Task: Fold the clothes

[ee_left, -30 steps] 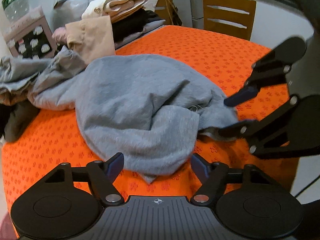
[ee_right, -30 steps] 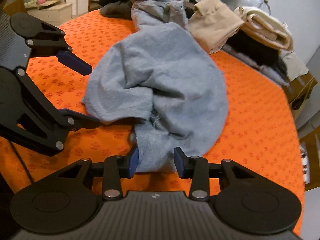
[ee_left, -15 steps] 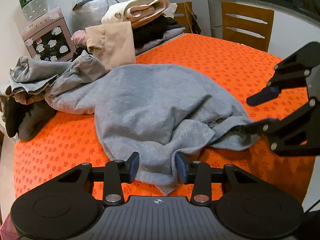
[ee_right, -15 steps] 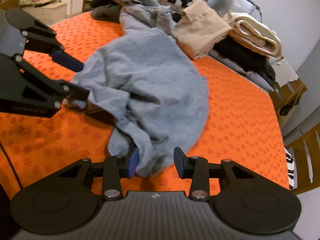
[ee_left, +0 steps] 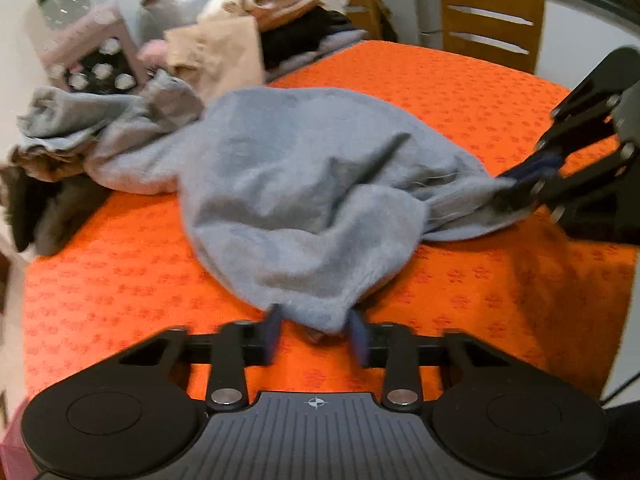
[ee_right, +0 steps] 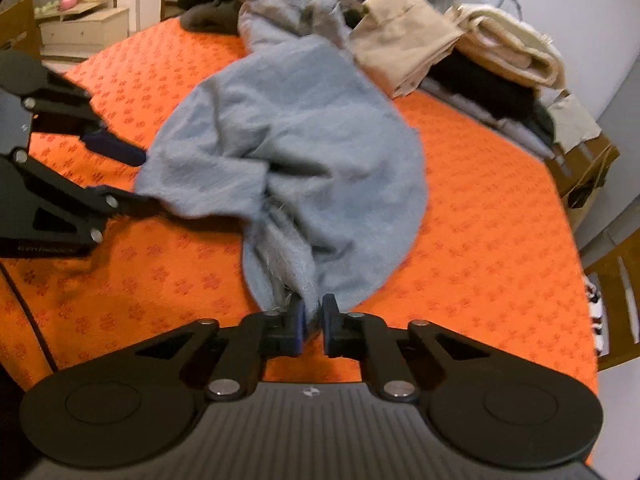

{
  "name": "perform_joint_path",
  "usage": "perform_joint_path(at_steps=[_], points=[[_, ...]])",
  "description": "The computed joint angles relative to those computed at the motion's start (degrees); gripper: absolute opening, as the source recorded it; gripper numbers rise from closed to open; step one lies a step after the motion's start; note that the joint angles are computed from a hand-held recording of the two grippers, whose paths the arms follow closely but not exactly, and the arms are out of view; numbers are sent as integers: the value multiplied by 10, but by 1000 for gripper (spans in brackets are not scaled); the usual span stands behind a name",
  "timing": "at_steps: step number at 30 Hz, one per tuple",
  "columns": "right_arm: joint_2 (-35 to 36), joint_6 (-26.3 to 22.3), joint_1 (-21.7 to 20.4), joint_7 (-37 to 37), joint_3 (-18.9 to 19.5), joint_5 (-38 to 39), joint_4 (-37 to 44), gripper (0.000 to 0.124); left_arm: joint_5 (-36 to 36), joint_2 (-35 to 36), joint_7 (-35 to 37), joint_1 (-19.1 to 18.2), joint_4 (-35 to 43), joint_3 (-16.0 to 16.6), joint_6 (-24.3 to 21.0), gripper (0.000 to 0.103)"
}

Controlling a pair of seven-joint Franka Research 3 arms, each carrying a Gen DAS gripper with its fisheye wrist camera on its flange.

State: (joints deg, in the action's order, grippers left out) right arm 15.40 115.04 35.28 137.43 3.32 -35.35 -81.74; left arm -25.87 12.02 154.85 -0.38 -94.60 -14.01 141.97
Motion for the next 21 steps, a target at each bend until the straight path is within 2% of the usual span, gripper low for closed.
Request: perform_joint_path(at_steps=[4,8,10,15,21], points=[[-41,10,-7,11,-5,-35,-31,4,-31,-6,-52,1,17,1,34,6],[-105,26,-37,18,0,-88,-81,4,-28,-5,-141,-7,69,4,44,6],[-141,38,-58,20,5,-113,-107,4,-14,-2,-200,-13,103,6,34,6],[-233,73,-117,24,13,-162,-164,4,-27,2,-285,-16,188,-5,-41,6],[-308,101,-183,3,29,-216,-181,4,-111,12,-371,-10,288,-19,-214,6]])
